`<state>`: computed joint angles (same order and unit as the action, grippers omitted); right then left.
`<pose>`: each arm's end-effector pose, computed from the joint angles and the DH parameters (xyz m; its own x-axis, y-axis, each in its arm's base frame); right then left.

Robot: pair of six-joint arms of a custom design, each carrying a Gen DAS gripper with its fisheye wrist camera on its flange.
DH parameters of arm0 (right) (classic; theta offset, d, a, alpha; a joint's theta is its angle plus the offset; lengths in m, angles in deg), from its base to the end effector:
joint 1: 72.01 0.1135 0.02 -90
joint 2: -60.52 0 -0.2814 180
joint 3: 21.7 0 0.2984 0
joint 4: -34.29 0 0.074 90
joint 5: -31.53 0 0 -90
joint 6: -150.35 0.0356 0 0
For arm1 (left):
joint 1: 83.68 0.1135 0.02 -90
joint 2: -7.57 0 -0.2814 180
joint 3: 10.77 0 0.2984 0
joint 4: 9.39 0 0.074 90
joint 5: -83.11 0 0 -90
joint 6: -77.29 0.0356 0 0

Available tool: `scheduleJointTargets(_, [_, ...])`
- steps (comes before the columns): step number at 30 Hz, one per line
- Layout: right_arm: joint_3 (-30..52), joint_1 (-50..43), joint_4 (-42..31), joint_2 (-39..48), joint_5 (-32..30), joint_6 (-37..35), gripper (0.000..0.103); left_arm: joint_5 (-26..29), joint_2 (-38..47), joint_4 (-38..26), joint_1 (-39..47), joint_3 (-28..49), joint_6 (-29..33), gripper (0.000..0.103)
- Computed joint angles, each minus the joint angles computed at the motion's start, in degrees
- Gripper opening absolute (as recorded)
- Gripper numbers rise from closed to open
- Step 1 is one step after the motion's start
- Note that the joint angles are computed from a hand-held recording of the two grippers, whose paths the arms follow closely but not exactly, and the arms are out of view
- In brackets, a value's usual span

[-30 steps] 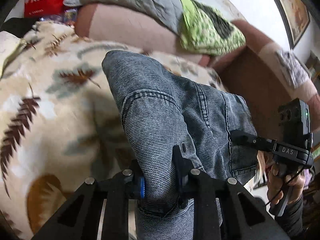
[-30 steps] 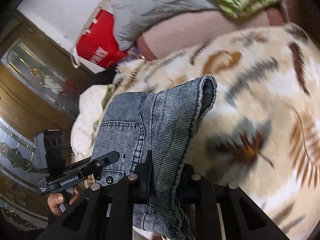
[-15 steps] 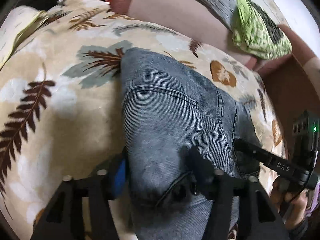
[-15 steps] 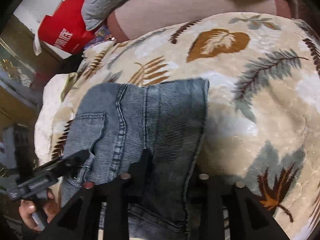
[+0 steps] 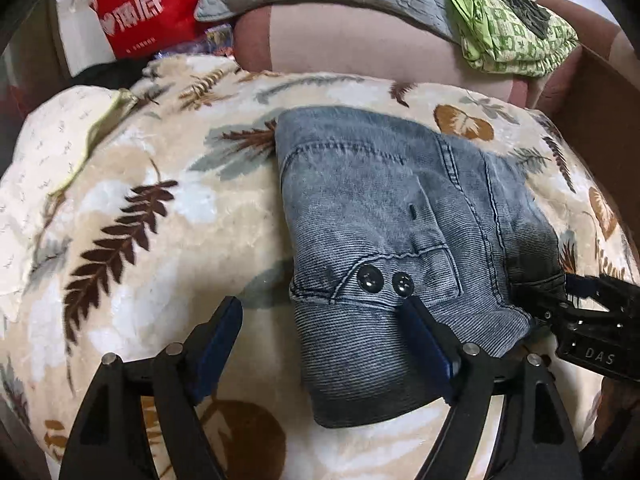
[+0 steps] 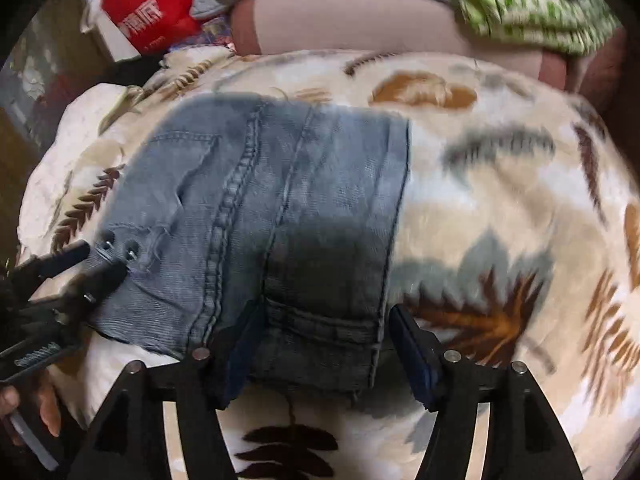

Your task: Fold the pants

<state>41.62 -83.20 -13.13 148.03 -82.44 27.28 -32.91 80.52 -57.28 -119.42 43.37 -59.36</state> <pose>0.3104 -0.0467 0.1713 -0.8082 -0.3484 -0.4747 -0.4647 0.8725 0.1509 0.2217 -0.1403 0.1890 -0.7910 -0.2358 -0.5645 -0.2785 0.9604 -0.0111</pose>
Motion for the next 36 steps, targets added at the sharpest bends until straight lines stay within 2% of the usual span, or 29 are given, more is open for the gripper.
scheduleJointTargets(5, [-1.94, -5.14, -2.04, -9.93, -4.17, -1.25, 0.069, -7.19, -3.70, -7.31, -6.06, 2.89, -3.30, 0.083])
scheduleJointTargets(7, [-3.29, -7.58, -3.36, -13.61, -5.72, -3.23, 0.078, -10.19, -4.88, -10.42, -9.33, 3.77, -7.01, 0.083])
scheduleJointTargets(13, [-12.20, -16.05, -3.20, -25.65, -7.67, -9.91, 0.093, -18.49, -3.83, -20.87, -19.07, 6.77, -20.12, 0.083])
scheduleJointTargets(17, [-13.77, -20.02, -5.61, -26.86, -8.75, -13.44, 0.094, -19.43, -3.16, -24.24, -22.42, 7.89, -24.74, 0.083])
scheduleJointTargets(18, [-14.05, -20.74, -6.07, -27.50, -8.97, -14.45, 0.095, -19.43, -2.96, -24.77, -22.90, 8.22, -25.28, 0.083])
scheduleJointTargets(19, [-14.47, -20.98, -6.05, -28.44, -8.91, -14.73, 0.102, -19.62, -2.68, -25.66, -23.48, 8.65, -26.19, 0.083])
scheduleJointTargets(23, [-15.14, -22.84, -5.94, -31.55, -11.85, -15.90, 0.103, -20.01, -1.64, -27.71, -24.90, 9.58, -29.00, 0.088])
scheduleJointTargets(36, [-15.60, -22.16, -5.03, -33.77, -11.50, -15.97, 0.103, -16.58, -4.42, -24.87, -22.62, 7.31, -27.87, 0.089])
